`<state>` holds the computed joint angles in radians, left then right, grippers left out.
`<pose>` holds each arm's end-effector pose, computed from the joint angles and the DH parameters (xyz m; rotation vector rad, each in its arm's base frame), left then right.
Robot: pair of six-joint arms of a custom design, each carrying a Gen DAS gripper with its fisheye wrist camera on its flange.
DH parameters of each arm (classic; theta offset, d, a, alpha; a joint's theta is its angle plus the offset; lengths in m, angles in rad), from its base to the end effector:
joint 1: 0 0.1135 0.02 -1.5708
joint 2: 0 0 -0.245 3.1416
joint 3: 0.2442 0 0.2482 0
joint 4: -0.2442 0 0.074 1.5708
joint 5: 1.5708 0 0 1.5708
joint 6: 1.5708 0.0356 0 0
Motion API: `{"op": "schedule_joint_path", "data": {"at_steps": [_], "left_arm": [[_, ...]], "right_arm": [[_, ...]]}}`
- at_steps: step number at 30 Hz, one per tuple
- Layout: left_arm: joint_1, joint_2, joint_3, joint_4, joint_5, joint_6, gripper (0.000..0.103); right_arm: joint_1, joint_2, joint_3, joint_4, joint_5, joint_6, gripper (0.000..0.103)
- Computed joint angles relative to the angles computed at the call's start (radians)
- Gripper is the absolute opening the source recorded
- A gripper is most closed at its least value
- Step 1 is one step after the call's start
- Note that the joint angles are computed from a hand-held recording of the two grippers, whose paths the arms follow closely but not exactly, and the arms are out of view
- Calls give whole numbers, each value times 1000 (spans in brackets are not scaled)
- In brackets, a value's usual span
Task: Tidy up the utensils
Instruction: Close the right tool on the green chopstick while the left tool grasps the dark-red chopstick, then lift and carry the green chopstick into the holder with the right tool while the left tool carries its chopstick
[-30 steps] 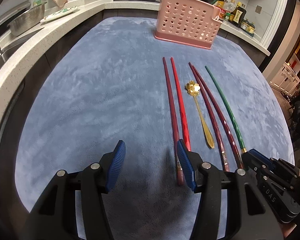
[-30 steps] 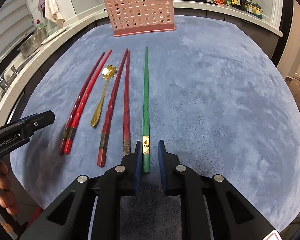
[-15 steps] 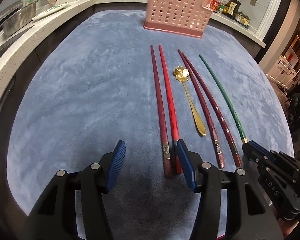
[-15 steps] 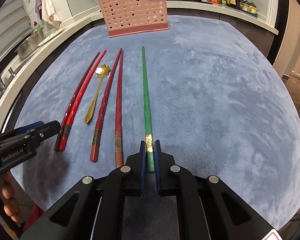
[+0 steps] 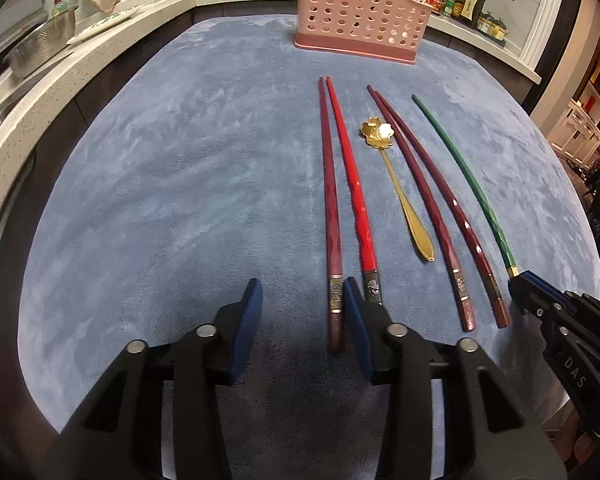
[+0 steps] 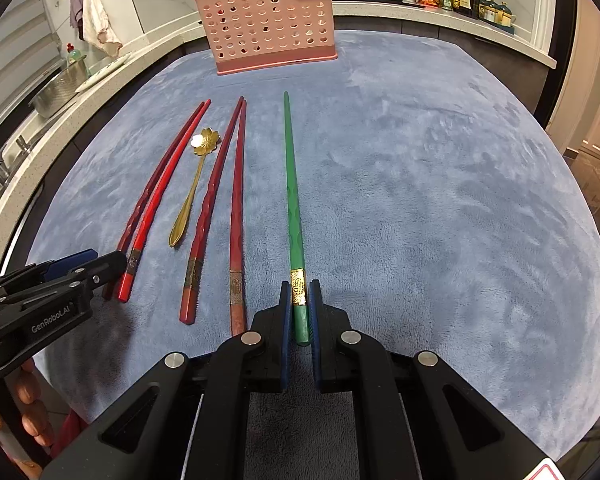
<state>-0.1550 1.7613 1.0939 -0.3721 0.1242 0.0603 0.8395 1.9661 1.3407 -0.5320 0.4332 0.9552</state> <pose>0.3432 -0.0581 0.1579 0.3244 2.5903 -0.1957 0.2699 0.2784 0.1499 0.2650 2.5396 0.0680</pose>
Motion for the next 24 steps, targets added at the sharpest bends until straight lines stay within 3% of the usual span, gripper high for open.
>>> {"op": "schedule_joint_path", "data": {"at_steps": [3,6,24], "left_arm": [[6,-3,-5,8,-1,5,26],[19,-5,-1,1,21,11,10],[63,-69,85,-81,87,-4,7]], "right_arm": [[0,1,2,-3,1,-1,8],[-1,-2,-1,1,-3,-4,8],[4,-127,10,-30,83,-20,7]]}}
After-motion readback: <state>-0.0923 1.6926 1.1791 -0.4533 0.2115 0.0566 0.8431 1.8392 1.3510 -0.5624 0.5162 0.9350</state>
